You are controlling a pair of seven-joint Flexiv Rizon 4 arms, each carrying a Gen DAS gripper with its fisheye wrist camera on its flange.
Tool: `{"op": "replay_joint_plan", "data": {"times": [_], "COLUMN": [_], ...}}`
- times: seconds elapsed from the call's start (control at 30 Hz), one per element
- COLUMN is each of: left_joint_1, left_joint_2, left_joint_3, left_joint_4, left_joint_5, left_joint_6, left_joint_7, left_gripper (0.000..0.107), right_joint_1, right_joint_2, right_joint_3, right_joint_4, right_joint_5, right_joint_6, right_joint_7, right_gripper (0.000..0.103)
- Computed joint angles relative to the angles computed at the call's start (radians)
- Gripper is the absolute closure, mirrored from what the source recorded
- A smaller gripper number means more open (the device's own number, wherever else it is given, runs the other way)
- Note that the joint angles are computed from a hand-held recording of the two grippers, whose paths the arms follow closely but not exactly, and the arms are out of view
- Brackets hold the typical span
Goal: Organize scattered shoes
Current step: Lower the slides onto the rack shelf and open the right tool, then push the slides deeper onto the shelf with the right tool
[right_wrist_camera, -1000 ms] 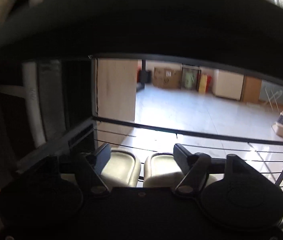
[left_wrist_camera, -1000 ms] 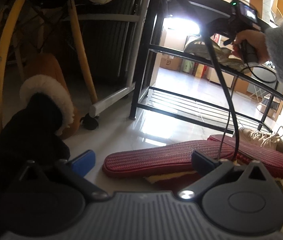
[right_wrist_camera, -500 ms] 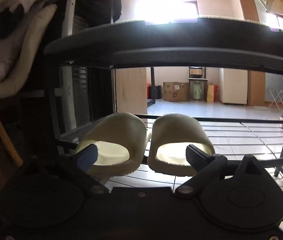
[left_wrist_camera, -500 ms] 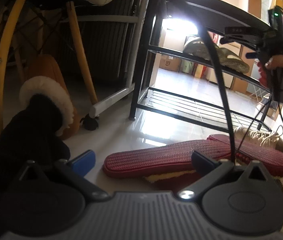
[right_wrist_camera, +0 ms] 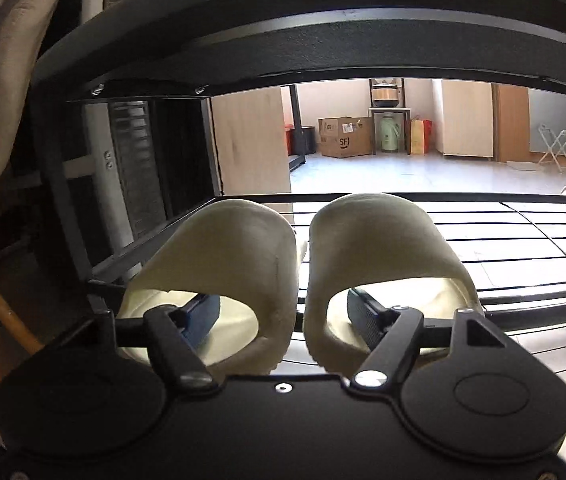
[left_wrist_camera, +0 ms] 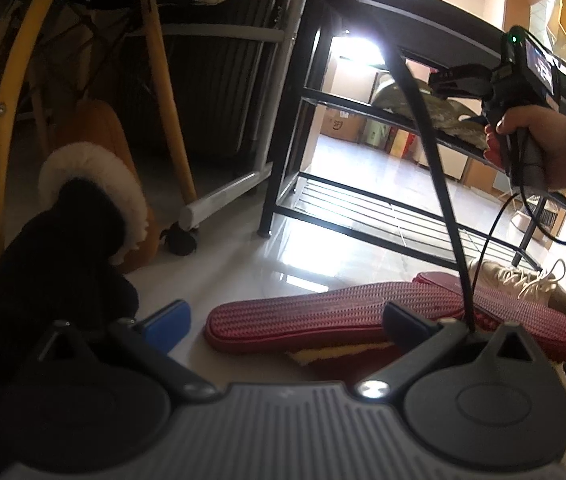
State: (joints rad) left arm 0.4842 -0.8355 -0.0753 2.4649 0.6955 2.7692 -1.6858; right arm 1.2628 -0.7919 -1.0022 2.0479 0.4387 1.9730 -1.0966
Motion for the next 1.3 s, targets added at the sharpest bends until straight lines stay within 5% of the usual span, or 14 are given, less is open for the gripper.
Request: {"op": "replay_joint_plan", "data": {"times": [0.23,0.7,1.0,1.03,1.13,1.3], "left_joint_1": [0.007,0.044,0.045,0.044,0.036,0.029], "left_joint_2": [0.003,0.013,0.019,0.018,0.014,0.013], "left_joint_3": [-0.005,-0.021,-0.016,-0.014,-0.006,-0.003], "left_joint_4": [-0.001,-0.016,-0.022,-0.022,-0.020,-0.018], "left_joint_5": [0.009,0.040,0.060,0.061,0.054,0.050], "left_joint_6": [-0.006,-0.040,-0.044,-0.043,-0.027,-0.025], "left_joint_7": [-0.016,-0.080,-0.094,-0.094,-0.084,-0.077], "left_gripper": [0.004,0.004,0.004,0.004,0.004,0.004], "right_joint_1": [-0.032,-0.063,-0.114,-0.115,-0.110,-0.069], "right_joint_2": [-0.051,-0.343,-0.318,-0.315,-0.300,-0.313], "right_joint_3": [-0.001,-0.149,-0.097,-0.091,-0.081,-0.118], "right_joint_4": [-0.062,-0.330,-0.350,-0.343,-0.327,-0.291], "right_joint_5": [-0.017,-0.133,-0.249,-0.242,-0.213,-0.161], "right_joint_6": [-0.032,-0.204,-0.174,-0.157,-0.138,-0.108], "right_joint_7": [0.034,0.338,0.380,0.380,0.371,0.381], "right_gripper": [0.063,0.064,0.064,0.060,0.011,0.011]}}
